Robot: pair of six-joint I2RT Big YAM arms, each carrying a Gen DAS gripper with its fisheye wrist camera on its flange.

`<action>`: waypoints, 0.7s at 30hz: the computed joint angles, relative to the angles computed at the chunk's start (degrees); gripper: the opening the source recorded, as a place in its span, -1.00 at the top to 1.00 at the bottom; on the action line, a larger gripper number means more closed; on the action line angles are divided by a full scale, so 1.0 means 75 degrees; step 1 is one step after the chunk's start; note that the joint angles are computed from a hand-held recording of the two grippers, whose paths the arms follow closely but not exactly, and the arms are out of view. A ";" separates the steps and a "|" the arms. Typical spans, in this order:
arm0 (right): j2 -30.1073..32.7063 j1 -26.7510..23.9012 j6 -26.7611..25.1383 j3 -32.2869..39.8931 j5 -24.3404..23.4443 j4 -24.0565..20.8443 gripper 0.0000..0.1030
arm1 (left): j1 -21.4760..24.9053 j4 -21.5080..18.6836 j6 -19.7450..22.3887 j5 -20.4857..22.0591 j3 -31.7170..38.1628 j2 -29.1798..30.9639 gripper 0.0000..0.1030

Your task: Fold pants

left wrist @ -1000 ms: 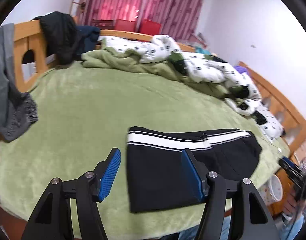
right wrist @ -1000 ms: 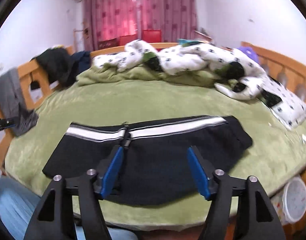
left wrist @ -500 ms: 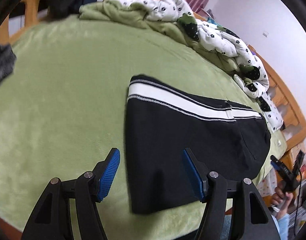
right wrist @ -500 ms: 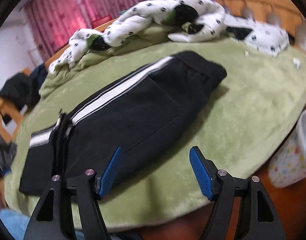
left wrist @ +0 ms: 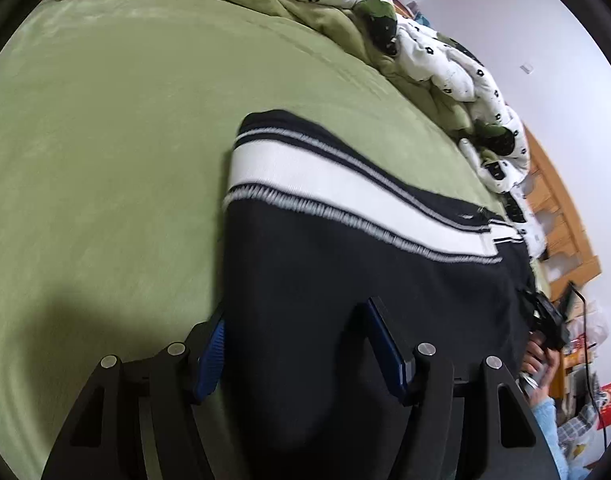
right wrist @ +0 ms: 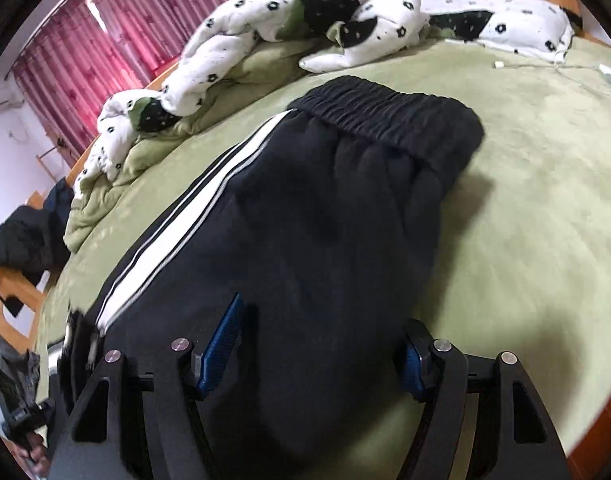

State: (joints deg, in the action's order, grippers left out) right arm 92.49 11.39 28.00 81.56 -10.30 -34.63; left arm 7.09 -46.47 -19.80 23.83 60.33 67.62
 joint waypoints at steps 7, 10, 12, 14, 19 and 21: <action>0.0581 -0.0109 0.0088 0.0931 -0.0094 -0.0363 0.63 | 0.0188 0.0069 -0.0771 0.0592 0.0487 0.0639 0.51; 0.0272 0.0262 -0.0387 0.0948 0.0800 -0.0332 0.77 | 0.0027 0.0470 -0.1112 0.0269 0.0394 0.0269 0.66; 0.0136 0.0544 -0.0544 0.1148 0.1323 -0.0380 0.78 | -0.0110 0.0574 -0.1159 0.0086 0.0494 0.0027 0.69; 0.0021 0.0752 -0.0433 0.1406 0.1486 -0.0395 0.78 | -0.0067 0.0587 -0.1249 0.0108 0.0614 -0.0118 0.74; -0.0184 0.1325 -0.0554 0.2060 0.1593 -0.0287 0.79 | 0.0432 0.0378 -0.0986 0.0510 0.0873 -0.0310 0.79; -0.0115 0.1639 -0.0629 0.2445 0.1458 -0.0307 0.79 | 0.0685 0.0055 -0.0638 0.0302 0.0987 -0.0468 0.80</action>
State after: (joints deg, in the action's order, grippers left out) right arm 91.63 23.67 23.29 99.90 0.63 -36.93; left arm 12.22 -46.06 -24.59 26.09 67.73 64.11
